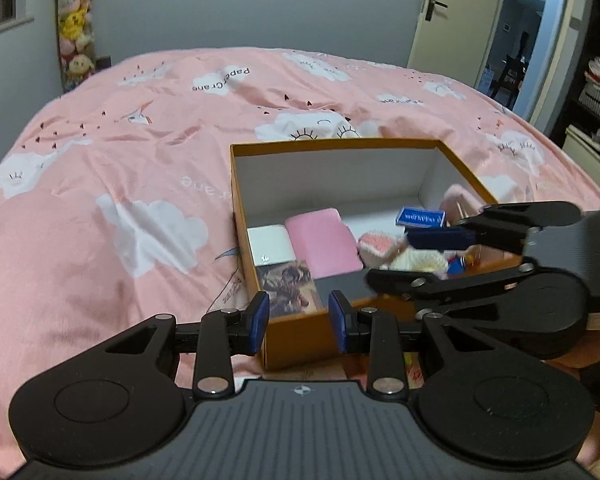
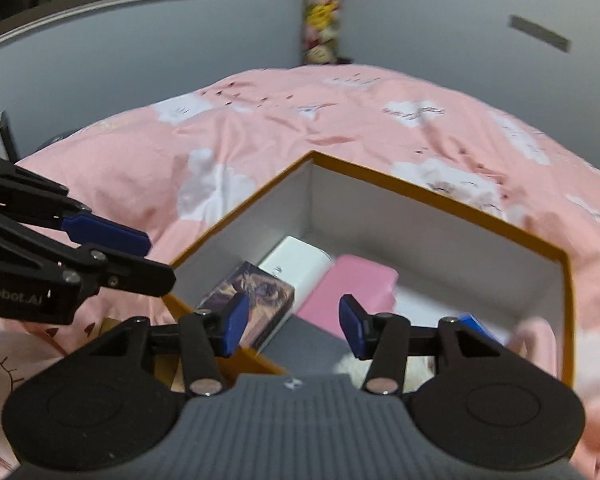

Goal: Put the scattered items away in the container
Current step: 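Withdraw both grippers and move them toward the gold box and glitter compact, then grasp the small gold box with the left gripper while the right grasps the glitter compact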

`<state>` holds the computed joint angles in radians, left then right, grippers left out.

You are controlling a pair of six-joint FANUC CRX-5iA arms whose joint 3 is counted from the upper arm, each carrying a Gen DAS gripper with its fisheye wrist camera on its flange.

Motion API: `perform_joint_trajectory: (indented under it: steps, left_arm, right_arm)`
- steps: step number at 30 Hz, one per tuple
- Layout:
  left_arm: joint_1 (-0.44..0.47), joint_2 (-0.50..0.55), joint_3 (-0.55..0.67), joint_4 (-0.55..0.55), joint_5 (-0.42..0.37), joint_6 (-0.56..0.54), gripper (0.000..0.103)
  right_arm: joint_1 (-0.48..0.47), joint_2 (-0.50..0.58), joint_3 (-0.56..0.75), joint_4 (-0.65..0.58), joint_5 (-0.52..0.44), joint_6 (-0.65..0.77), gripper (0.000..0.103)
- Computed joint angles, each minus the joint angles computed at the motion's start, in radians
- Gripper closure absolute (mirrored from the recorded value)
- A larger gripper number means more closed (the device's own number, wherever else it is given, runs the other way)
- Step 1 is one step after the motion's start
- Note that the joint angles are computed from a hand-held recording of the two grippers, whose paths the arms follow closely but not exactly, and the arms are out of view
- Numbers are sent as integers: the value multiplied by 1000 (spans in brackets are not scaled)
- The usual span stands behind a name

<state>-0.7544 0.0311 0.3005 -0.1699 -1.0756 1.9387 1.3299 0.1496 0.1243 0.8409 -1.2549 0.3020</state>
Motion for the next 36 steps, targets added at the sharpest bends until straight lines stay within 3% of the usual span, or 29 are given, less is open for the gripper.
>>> perform_joint_trajectory:
  steps: [5, 10, 12, 15, 19, 27, 36]
  left_arm:
    - [-36, -16, -20, -33, -8, 19, 58]
    - [-85, -37, -30, -100, -7, 31, 57]
    - [-95, -40, -32, -107, -13, 18, 57]
    - [-87, -47, -45, -65, -26, -16, 57]
    - [-71, -53, -63, 9, -58, -76, 57]
    - [-114, -59, -72, -68, -105, -59, 57]
    - [-71, -107, -136, -22, -102, -115, 55]
  right_arm:
    - [84, -8, -68, 129, -121, -245, 49]
    - [143, 28, -65, 147, -256, -400, 49]
    - [163, 37, -57, 125, -282, -417, 48]
    - [191, 49, -43, 96, -307, -431, 39]
    - [214, 62, -19, 53, -326, -447, 38]
    - [222, 97, 16, 17, -322, -406, 31]
    - [220, 106, 50, -34, -386, -423, 26]
